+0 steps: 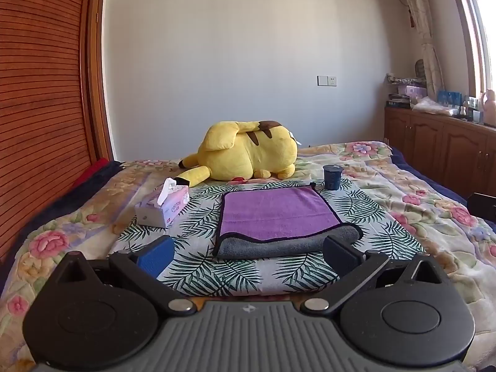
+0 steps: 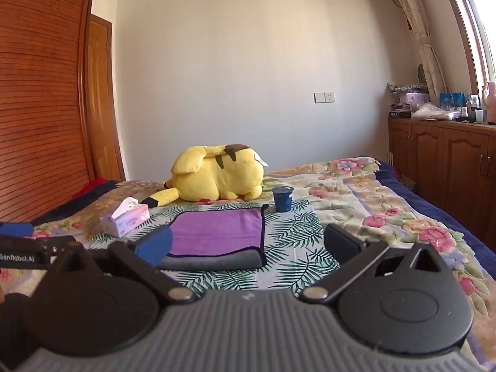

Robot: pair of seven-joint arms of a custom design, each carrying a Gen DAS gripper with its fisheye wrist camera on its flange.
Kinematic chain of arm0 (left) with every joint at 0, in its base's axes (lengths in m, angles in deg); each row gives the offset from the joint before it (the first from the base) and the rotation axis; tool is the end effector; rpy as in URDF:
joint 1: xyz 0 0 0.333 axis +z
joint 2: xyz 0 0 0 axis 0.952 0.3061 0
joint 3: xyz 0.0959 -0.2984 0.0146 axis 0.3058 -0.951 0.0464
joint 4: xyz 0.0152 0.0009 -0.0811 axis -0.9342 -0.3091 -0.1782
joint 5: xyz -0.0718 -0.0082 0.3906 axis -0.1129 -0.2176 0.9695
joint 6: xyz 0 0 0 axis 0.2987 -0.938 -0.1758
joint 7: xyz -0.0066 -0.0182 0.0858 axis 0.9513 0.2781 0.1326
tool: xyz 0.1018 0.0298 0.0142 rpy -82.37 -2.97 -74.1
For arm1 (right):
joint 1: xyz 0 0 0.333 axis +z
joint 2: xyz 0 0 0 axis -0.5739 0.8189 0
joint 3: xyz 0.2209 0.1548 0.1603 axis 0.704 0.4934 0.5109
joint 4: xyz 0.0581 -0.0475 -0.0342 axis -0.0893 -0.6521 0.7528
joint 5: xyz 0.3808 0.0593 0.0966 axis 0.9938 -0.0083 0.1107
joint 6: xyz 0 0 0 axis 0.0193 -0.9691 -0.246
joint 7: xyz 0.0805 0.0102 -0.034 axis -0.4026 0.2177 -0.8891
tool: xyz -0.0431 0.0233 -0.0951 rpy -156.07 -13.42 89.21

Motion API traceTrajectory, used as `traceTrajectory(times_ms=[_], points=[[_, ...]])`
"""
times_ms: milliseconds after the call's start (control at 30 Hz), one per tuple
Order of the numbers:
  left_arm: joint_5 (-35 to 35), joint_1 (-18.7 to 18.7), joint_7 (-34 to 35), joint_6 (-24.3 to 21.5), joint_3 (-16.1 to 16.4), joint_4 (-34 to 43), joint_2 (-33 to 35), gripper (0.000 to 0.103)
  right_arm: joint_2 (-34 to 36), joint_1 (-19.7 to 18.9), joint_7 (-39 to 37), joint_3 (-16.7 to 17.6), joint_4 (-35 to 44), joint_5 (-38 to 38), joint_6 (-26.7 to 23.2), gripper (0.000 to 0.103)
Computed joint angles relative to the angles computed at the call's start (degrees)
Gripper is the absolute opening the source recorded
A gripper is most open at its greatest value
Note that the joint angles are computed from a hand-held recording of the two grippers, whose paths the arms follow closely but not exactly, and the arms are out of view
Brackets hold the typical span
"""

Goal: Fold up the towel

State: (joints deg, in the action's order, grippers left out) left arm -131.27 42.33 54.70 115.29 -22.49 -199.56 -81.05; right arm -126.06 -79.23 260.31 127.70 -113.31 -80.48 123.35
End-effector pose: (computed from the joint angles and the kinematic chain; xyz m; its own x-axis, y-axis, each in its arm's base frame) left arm 0.4882 -0.3203 0.4883 -0.4589 -0.8851 -0.0780 -0.2816 0.2281 -0.9320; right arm 0.3743 0.2257 0.4526 -0.3141 -0.9424 -0.1150 -0.1409 0.1661 -0.9760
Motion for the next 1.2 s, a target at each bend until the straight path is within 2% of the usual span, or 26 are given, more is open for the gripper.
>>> traceTrajectory(times_ms=[467,500,667,967,1200], points=[[2.4,0.7,-1.7,0.2,-0.1,-0.5,0.1,0.086,0.4,-0.2,-0.4,0.1,-0.2,0.1,0.6,0.103],[0.4,-0.4,0.0,0.5,0.2,0.1,0.4,0.086,0.4,-0.2,-0.4,0.2,-0.1,0.2,0.3,0.103],[0.0,-0.2,0.5,0.3,0.2,0.3,0.2,0.086,0.2,0.4,-0.4,0.1,-0.4,0.2,0.0,0.103],[2.5,0.8,-1.8,0.1,0.1,0.0,0.3,0.086,0.4,0.4,-0.4,0.0,-0.2,-0.1,-0.4,0.103],[1.5,0.5,-0.6,-0.6,0.4,0.1,-0.4,0.086,0.4,-0.1,-0.1,0.4,-0.1,-0.1,-0.2,0.103]])
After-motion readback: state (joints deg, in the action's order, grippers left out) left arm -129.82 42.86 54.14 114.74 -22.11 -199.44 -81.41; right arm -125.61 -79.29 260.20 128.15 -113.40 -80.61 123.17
